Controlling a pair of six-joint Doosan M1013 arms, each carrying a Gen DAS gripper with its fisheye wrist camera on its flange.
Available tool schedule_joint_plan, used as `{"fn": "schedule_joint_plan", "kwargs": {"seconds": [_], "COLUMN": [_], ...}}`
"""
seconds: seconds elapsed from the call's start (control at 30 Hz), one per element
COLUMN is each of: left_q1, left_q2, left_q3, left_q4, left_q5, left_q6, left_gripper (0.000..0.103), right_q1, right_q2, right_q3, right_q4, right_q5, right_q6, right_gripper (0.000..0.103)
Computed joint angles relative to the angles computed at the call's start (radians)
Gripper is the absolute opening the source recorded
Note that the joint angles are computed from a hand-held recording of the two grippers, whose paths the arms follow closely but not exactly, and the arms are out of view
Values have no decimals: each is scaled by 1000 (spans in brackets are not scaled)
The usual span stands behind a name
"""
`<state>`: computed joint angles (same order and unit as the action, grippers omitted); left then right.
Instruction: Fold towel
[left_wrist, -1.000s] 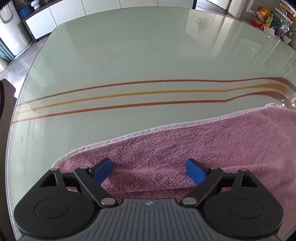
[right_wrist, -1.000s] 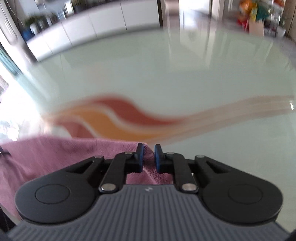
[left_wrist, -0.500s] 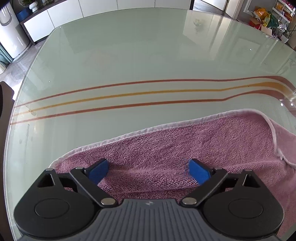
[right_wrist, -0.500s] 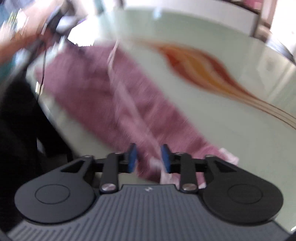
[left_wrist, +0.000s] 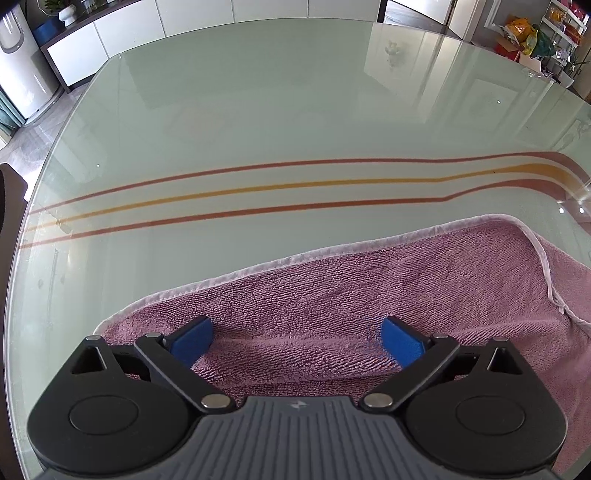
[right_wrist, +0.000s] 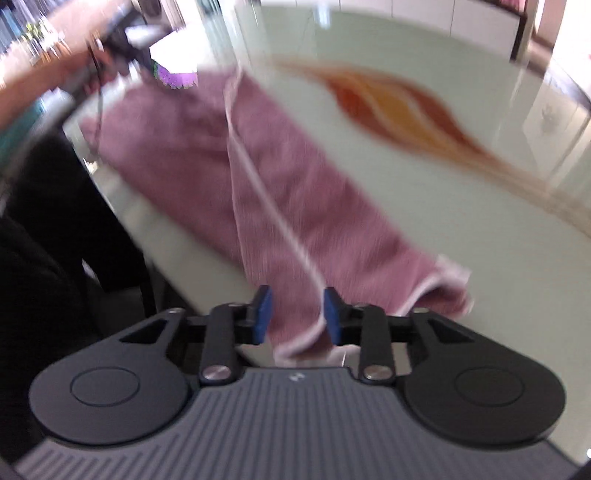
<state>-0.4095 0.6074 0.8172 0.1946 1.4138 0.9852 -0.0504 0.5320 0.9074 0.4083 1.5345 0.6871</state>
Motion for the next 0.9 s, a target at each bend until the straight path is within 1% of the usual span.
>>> {"fn": "schedule_joint_plan", "kwargs": {"seconds": [0.07,0.13,0.2,0.27,0.33,0.37,0.4,0.43,0.47,0.5,0.53,0.63,0.9], "left_q1": [4,6,7,9,11,11,10,10,10,10,13,8,1], "left_q2": [0,-2,-3,-3,-3,-3,-3,-3,-3,-3,-1,-40,-30], "left_q3": [2,6,8,9,10,10,10,10,10,11,10,62,47], "left_q4": [-2,-2,-4,-5,-5,-5,-5,-5,-5,-4,-6,-4,3], "left_q5": [-3,-7,-8,-10,-12,-11,-11,-11,-11,-10,-11,-21,-21], "left_q6": [4,6,9,12,14,13,13,13,13,13,16,8,0], "left_gripper": [99,99,99,99,99,100,100,100,100,100,100,100,101], "right_q1": [5,2,-4,-1,-7,-8,-10,-12,-15,-19,-24,-25,-29], "right_q2": [1,9,11,11,12,13,14,16,17,18,18,6,-22], "right_q3": [4,-6,-7,-10,-10,-7,-4,-3,-4,-5,-6,2,14], "right_q4": [-22,-23,-19,-39,-31,-22,-9,5,16,33,53,62,73], "right_q5": [-20,-14,-1,1,6,5,5,9,13,18,24,15,29], "right_q6": [35,62,64,70,78,84,91,97,98,93,87,62,-32], "right_gripper": [23,22,19,19,19,17,13,12,7,4,4,3,3]}}
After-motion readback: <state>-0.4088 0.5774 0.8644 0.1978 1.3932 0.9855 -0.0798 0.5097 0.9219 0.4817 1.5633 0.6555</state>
